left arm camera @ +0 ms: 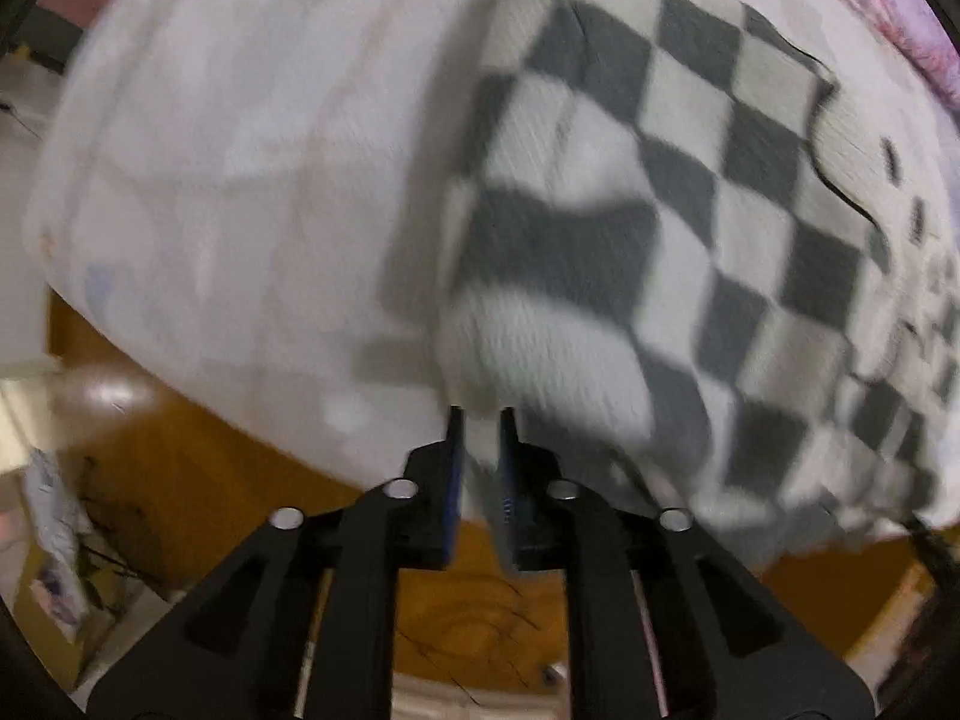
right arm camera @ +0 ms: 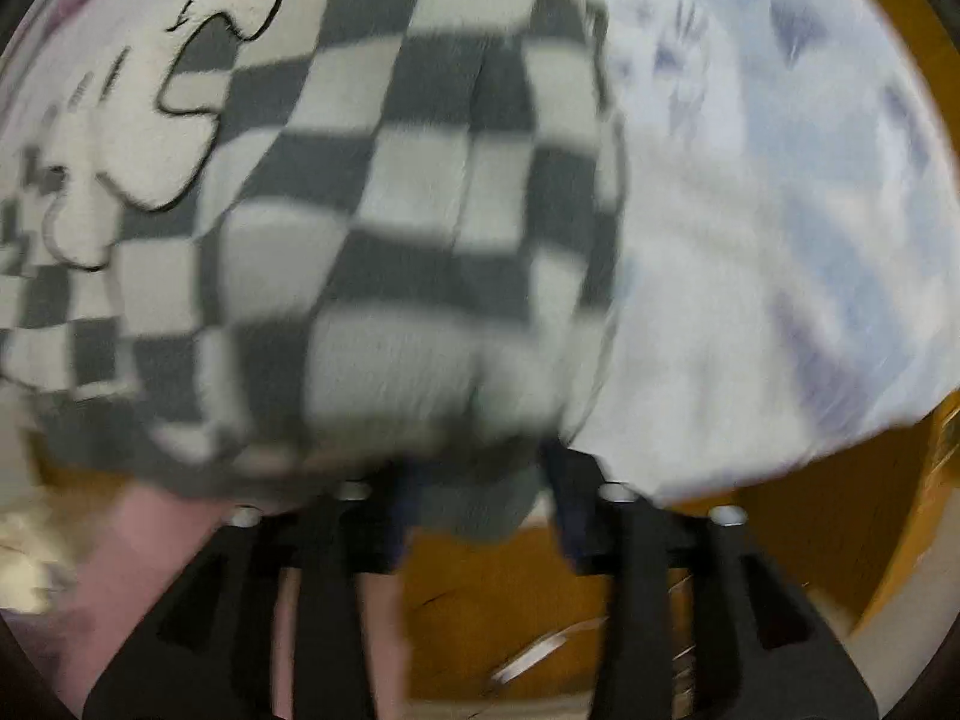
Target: Fold large clothes
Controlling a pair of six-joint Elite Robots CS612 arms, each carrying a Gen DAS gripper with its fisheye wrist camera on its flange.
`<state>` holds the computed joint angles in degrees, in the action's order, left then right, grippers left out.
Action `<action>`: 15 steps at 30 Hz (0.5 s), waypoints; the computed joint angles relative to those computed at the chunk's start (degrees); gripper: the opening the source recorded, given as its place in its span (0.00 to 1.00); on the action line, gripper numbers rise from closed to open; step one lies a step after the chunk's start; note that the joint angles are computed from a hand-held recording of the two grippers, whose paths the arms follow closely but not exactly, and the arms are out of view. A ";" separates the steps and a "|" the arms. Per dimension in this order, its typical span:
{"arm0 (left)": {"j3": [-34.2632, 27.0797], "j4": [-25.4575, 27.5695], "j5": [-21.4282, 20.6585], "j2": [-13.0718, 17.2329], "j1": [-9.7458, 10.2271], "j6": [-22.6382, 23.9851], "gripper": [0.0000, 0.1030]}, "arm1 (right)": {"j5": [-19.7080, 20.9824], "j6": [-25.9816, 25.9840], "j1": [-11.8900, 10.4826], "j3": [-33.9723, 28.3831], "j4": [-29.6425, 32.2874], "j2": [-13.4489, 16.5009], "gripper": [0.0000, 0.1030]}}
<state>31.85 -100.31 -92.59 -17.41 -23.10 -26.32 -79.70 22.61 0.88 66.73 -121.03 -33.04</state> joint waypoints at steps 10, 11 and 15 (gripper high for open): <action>4.85 -11.25 -16.26 -0.08 1.83 -17.91 0.67 | 18.62 35.12 -2.16 7.15 -24.60 1.65 0.82; 3.19 -10.98 -16.03 1.04 1.85 -20.16 0.51 | 17.26 38.26 -1.98 6.46 -26.04 2.32 0.81; -7.63 -0.21 -15.84 5.84 1.77 -20.79 0.19 | 14.65 39.83 -1.66 4.08 -27.96 3.09 0.14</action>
<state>24.22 -100.52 -108.43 -11.56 -21.33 -47.11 -65.05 62.45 -0.78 70.81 -148.99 -29.95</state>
